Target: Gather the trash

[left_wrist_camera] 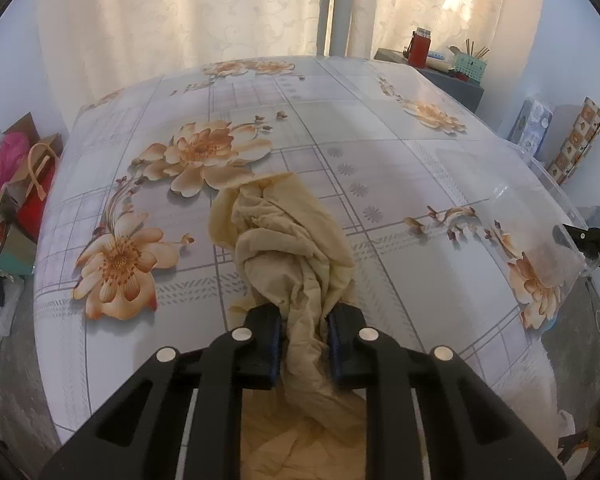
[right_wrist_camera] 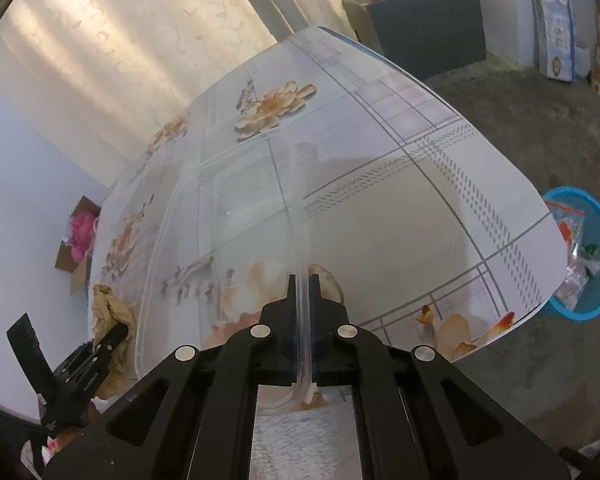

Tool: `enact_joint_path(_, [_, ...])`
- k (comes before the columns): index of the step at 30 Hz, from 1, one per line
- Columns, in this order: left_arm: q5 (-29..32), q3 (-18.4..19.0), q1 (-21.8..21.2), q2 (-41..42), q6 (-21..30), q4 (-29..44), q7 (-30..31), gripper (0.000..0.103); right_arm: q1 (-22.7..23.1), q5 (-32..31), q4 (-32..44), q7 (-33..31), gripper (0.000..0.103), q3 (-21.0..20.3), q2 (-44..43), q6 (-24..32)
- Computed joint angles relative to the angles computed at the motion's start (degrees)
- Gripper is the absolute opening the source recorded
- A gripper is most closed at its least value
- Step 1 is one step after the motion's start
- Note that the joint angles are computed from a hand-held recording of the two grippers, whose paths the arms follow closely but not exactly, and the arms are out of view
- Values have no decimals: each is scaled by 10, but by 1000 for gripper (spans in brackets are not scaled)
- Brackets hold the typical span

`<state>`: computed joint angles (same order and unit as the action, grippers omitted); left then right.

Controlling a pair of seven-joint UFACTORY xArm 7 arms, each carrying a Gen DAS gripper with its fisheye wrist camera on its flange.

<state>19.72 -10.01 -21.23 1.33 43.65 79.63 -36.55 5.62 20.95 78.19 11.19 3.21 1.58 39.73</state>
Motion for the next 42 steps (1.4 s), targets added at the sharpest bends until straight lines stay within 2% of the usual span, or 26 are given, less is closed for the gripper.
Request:
enact_joint_path(13, [50,-4,-12,4,16,17,-15,15,6,7,-1,-19,3,1,-8,-11])
enact_joint_path(42, [111,-20,-23,-18,43,20,-54,15,11,44,-30,-51,3,-4,-42,-30])
